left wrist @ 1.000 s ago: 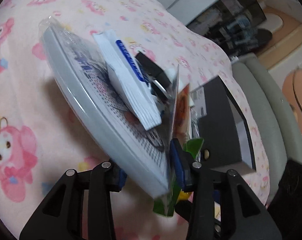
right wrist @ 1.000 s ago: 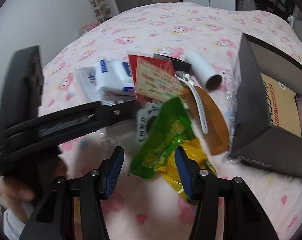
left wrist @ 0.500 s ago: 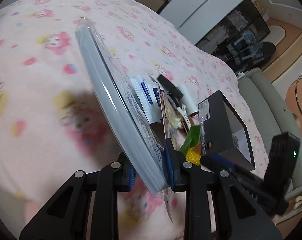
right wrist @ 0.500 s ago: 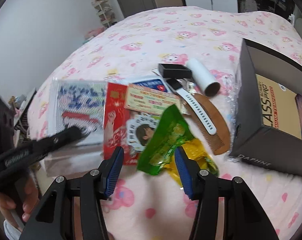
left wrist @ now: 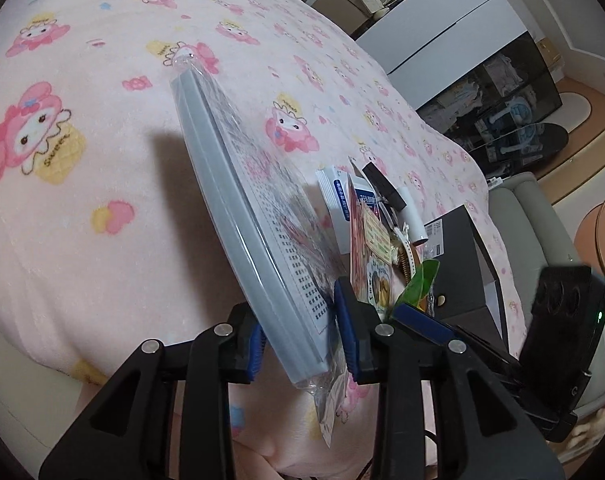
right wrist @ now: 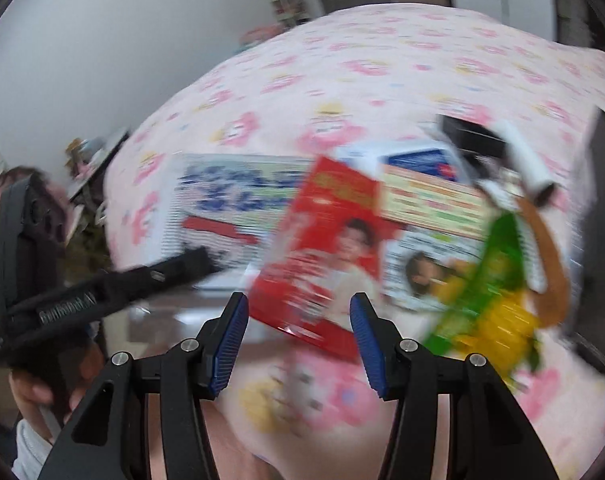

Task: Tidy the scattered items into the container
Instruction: 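Lift the puzzle card with the left gripper and turn it upright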

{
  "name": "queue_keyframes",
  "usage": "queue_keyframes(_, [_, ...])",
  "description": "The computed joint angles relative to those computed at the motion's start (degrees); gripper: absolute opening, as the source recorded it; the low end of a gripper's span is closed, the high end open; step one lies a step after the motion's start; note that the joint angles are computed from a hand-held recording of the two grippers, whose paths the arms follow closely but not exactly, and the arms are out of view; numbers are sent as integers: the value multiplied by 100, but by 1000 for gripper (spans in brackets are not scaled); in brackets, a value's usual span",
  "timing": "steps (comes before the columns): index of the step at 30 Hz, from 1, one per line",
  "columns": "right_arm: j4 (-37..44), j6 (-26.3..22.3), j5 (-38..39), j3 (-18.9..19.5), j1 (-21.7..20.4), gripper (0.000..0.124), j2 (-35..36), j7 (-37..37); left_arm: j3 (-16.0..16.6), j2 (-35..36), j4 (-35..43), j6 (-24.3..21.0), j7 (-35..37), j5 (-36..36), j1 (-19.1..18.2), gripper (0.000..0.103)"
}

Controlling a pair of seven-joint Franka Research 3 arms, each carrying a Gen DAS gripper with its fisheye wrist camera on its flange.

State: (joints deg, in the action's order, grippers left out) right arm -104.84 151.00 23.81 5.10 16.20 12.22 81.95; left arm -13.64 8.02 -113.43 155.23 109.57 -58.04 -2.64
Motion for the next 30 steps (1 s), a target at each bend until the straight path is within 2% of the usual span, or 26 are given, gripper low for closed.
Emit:
queue_keyframes(1, [113, -8, -85, 1, 54, 48, 103, 81, 1, 5, -15, -14, 7, -75, 19, 29])
queue_keyframes(3, [371, -13, -223, -7, 128, 48, 342, 219, 24, 13, -42, -100, 25, -282, 88, 34])
queue_keyframes(6, [688, -208, -912, -224, 341, 48, 646, 743, 81, 60, -56, -128, -209, 22, 75, 35])
queue_keyframes(12, [638, -278, -2111, -631, 562, 48, 732, 1701, 14, 183, 48, -83, -275, 54, 128, 35])
queue_keyframes(16, [803, -602, -3324, -1008, 770, 48, 829, 2591, -28, 152, 37, 32, -254, 36, 156, 35])
queue_keyframes(18, [851, -777, -3560, -1022, 721, 48, 825, 2857, -10, 125, 23, 85, -335, 141, 146, 36])
queue_keyframes(21, [615, -466, -3264, -780, 447, 48, 609, 2773, 71, 114, 12, 124, -699, 567, 117, 39])
queue_keyframes(24, [430, -32, -2266, -314, 51, 48, 442, 1976, 143, 157, 49, 103, -1201, 1136, 131, 42])
queue_keyframes(26, [548, -91, -1602, -78, -122, 49, 526, 1371, 145, 181, 61, 95, -1408, 1366, 167, 44])
queue_keyframes(30, [927, -429, -977, 15, -158, 49, 824, 783, 153, 238, 97, 78, -1827, 1875, 214, 47])
